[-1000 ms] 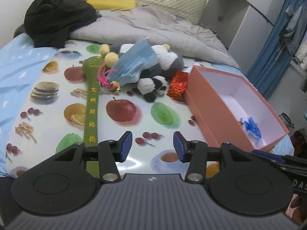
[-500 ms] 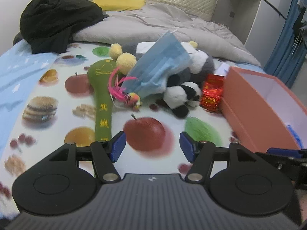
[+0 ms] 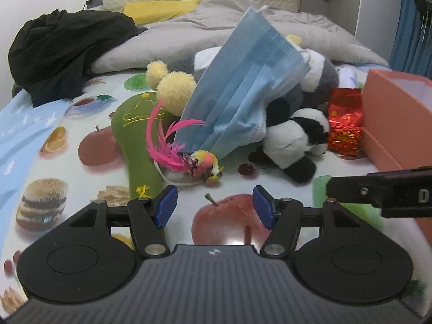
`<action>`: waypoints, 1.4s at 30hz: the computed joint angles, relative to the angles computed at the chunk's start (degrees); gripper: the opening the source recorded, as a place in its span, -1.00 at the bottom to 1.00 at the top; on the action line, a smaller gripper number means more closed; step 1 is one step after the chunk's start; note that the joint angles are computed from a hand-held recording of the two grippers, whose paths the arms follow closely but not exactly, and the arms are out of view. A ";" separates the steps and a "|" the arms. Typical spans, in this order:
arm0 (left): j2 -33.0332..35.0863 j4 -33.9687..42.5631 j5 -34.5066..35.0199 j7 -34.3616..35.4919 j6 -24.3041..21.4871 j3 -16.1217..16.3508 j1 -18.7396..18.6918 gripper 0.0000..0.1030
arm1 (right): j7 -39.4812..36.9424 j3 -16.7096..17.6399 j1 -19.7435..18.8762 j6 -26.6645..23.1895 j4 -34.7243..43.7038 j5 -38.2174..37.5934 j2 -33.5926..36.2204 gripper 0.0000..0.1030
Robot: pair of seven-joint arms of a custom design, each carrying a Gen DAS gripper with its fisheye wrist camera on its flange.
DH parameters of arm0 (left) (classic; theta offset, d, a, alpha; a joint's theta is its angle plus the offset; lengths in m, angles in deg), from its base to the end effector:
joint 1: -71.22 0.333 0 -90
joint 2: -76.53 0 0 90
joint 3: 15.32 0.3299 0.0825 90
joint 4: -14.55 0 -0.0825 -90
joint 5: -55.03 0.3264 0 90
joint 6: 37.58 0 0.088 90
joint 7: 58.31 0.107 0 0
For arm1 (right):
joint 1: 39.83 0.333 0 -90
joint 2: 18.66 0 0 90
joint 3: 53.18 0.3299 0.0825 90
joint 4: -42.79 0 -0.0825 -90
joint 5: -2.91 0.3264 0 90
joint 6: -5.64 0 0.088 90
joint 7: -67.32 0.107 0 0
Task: Organize soft objects
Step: 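Withdraw both open grippers from the box back toward the pile, then grasp the pink-feathered toy with the left gripper while the right reaches the panda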
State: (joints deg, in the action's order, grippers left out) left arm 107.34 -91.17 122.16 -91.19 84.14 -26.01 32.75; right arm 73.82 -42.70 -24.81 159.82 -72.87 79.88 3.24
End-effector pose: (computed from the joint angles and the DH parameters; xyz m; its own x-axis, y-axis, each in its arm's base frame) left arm 0.4329 -0.4203 0.2877 0.5118 -0.8586 -0.0299 -0.5954 -0.3294 -0.7328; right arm 0.5372 0.2129 0.3299 0.6952 -0.6457 -0.3159 -0.6569 -0.3924 -0.6437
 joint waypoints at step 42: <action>-0.71 -0.63 -2.04 -5.85 1.45 -1.06 -0.92 -0.71 | -2.60 1.12 -0.95 2.98 -2.60 -4.50 -1.10 -0.43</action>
State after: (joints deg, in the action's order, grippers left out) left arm 106.63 -91.80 120.12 -97.04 85.59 -27.08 31.84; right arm 71.22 -41.58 -25.77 162.80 -75.47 75.38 2.13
